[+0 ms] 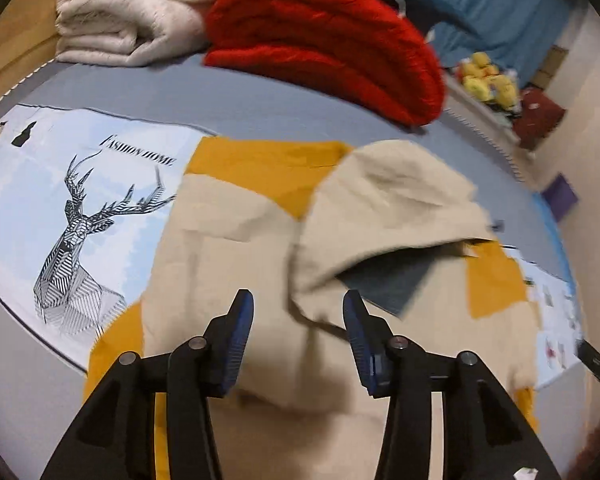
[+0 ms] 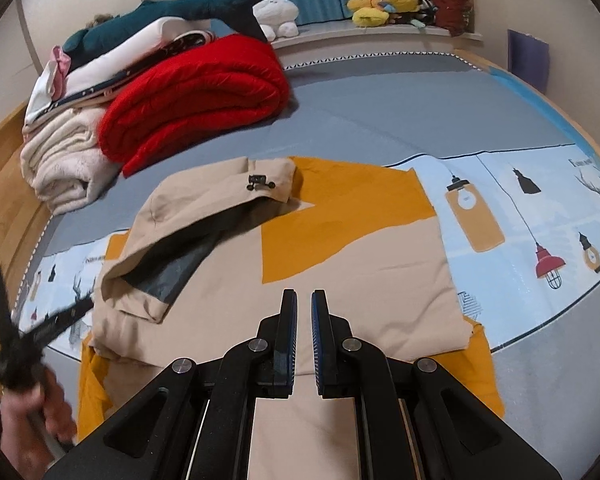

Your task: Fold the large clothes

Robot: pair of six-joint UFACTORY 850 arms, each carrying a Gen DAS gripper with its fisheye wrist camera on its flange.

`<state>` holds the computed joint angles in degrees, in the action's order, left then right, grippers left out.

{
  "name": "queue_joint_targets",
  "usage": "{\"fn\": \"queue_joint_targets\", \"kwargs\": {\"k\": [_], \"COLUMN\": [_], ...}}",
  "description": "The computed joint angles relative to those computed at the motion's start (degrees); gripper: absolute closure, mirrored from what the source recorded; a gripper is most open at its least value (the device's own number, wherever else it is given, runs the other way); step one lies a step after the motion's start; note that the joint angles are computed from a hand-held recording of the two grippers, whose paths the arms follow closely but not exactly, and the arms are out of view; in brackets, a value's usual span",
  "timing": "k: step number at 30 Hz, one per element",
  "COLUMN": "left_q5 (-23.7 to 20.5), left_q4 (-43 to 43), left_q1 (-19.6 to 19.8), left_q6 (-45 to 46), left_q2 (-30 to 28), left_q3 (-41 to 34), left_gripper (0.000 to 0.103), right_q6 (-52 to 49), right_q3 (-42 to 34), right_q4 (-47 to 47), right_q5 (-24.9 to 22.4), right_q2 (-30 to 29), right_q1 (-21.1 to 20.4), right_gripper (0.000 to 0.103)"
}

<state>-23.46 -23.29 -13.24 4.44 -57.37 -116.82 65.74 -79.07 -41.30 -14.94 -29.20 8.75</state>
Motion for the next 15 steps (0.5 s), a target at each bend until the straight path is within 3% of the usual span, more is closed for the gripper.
{"fn": "queue_joint_targets", "kwargs": {"k": [4,6,9,12,15], "left_q5": [2.28,5.48,6.33,6.24,8.69], "left_q4": [-1.83,-3.59,-5.12,-7.05,-14.88], "left_q1": [-0.23,-0.89,-1.42,-1.46,-1.51], "left_q6": [2.38,7.57,11.22,13.03,21.98], "left_q2": [-1.21,-0.14,-0.01,-0.14,2.25], "left_q3": [-0.94,0.85,1.16,1.00,3.88], "left_gripper": [0.066,0.075,0.090,0.098,0.103], "right_q6": [-5.51,-8.89,-10.89,-10.77,-10.61], "right_q3": [-1.65,-2.35,-2.52,-2.14,-1.99], "right_q4": [5.08,8.25,11.16,11.06,11.44], "right_q5": [-0.63,-0.93,-0.83,-0.77,-0.80], "right_q2": [-1.88,-2.66,-2.97,-2.82,-2.79], "right_q1": [-0.37,-0.62,-0.97,-1.00,-1.13], "right_gripper": [0.094,0.094,0.094,0.094,0.094]}}
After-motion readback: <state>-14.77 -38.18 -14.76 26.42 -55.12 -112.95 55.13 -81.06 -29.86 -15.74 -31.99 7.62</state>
